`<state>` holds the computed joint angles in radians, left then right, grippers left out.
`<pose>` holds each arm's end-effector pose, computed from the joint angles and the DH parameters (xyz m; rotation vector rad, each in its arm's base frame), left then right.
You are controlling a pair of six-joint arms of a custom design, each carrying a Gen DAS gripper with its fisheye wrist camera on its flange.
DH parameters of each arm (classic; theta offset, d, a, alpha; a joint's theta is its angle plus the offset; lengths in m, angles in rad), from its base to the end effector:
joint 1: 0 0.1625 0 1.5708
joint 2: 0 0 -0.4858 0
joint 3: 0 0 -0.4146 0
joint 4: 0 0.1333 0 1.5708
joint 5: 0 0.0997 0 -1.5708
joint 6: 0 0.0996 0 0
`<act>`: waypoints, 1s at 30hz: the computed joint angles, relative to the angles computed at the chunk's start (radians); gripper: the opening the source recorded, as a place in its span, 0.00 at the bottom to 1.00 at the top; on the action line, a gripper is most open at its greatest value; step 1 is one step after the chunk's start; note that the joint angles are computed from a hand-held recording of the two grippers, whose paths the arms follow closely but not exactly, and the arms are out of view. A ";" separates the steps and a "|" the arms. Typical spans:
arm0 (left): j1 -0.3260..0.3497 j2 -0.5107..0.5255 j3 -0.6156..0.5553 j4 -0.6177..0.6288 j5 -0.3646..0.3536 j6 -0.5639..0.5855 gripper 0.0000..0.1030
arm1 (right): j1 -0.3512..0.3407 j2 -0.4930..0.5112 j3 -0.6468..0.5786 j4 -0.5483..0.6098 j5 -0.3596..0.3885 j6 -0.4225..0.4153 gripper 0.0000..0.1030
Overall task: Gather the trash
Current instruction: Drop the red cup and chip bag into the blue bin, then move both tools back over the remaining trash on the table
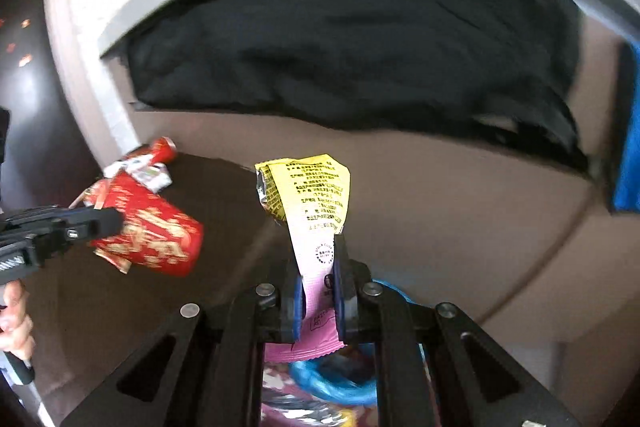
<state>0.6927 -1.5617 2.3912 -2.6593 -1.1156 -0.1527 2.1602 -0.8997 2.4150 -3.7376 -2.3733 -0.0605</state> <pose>-0.1975 -0.3941 0.2815 0.9153 2.6503 -0.6375 0.2994 -0.3367 0.1344 0.4290 -2.3229 1.0217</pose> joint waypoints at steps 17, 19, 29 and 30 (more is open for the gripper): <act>0.153 0.423 -0.090 -0.054 -0.074 -0.046 0.05 | -0.336 0.142 0.124 -0.202 0.163 0.133 0.13; 0.171 0.436 -0.112 -0.028 -0.090 -0.053 0.05 | -0.367 0.153 0.128 -0.221 0.194 0.132 0.23; 0.167 0.416 -0.110 -0.004 -0.047 -0.051 0.18 | -0.403 0.165 0.127 -0.212 0.231 0.145 0.29; 0.164 0.409 -0.109 -0.002 -0.049 -0.049 0.18 | -0.403 0.160 0.128 -0.206 0.227 0.145 0.29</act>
<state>0.8567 -1.1530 2.2823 -2.6611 -1.1643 -0.2017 1.7569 -0.7401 2.5434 -3.9440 -2.1459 0.0840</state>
